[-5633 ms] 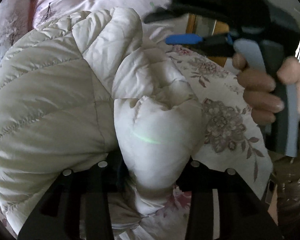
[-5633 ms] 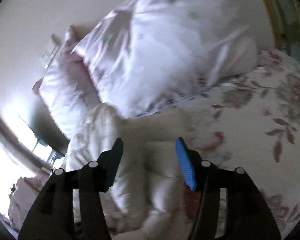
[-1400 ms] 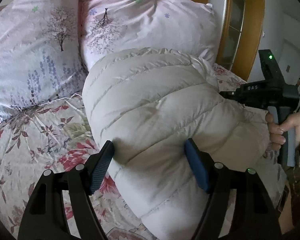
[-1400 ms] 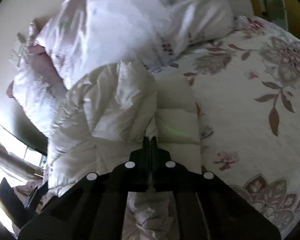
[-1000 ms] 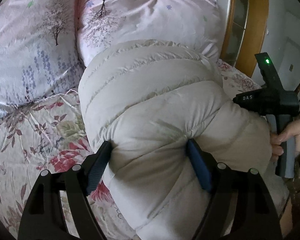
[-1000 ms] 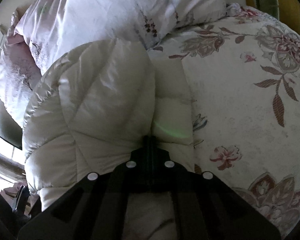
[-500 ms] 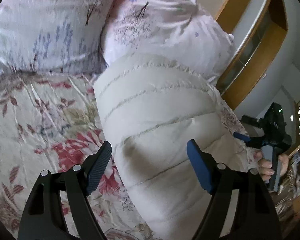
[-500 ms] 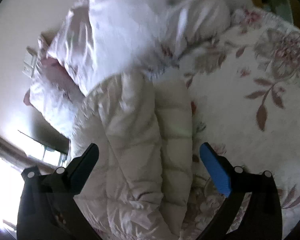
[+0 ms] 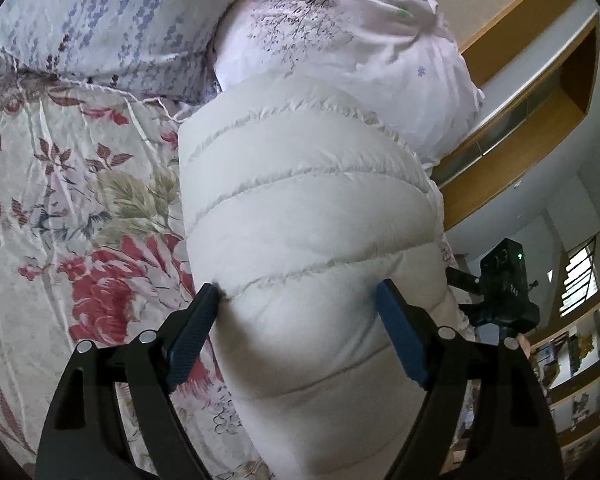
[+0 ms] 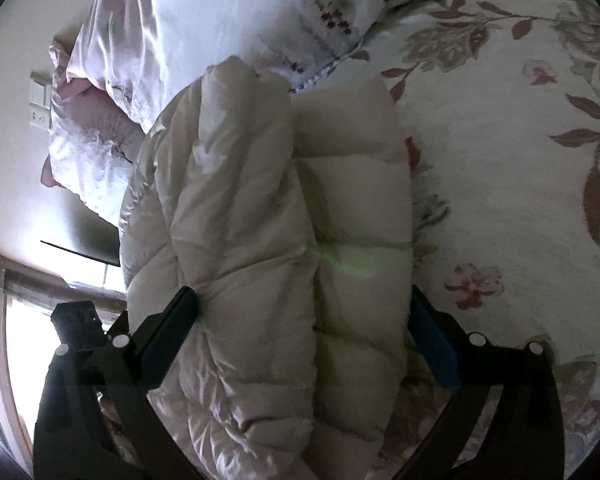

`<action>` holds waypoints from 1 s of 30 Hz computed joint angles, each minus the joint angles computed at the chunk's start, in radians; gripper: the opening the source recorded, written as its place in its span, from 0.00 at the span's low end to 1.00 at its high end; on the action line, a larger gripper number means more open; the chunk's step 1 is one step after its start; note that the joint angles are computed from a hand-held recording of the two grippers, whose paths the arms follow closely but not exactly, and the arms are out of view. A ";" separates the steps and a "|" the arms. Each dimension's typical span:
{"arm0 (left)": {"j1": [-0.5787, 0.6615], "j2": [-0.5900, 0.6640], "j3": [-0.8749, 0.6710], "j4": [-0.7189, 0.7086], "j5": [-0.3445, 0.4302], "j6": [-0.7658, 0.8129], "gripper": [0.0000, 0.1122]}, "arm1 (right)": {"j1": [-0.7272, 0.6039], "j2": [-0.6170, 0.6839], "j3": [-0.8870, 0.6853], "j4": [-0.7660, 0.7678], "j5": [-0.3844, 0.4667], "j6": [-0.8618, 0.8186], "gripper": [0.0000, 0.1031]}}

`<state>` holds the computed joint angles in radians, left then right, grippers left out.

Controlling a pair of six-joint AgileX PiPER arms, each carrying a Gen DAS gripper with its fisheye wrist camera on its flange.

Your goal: Fold large clothes

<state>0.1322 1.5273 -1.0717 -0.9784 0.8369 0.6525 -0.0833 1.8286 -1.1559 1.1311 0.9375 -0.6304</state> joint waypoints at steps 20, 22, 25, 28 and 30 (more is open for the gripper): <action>-0.017 0.068 -0.042 0.003 0.026 0.019 0.81 | 0.040 0.099 -0.063 0.053 0.123 -0.082 0.98; -0.007 0.074 -0.040 -0.018 0.036 0.033 0.81 | 0.049 0.106 -0.069 0.059 0.129 -0.087 0.98; 0.018 0.069 -0.016 -0.056 0.056 0.068 0.79 | 0.062 0.123 -0.078 0.090 0.141 -0.097 0.87; 0.042 0.069 -0.002 -0.100 0.072 0.094 0.67 | 0.062 0.132 -0.054 0.150 0.157 -0.137 0.63; 0.067 0.065 0.011 -0.139 0.091 0.121 0.56 | 0.053 0.131 -0.025 0.213 0.180 -0.184 0.49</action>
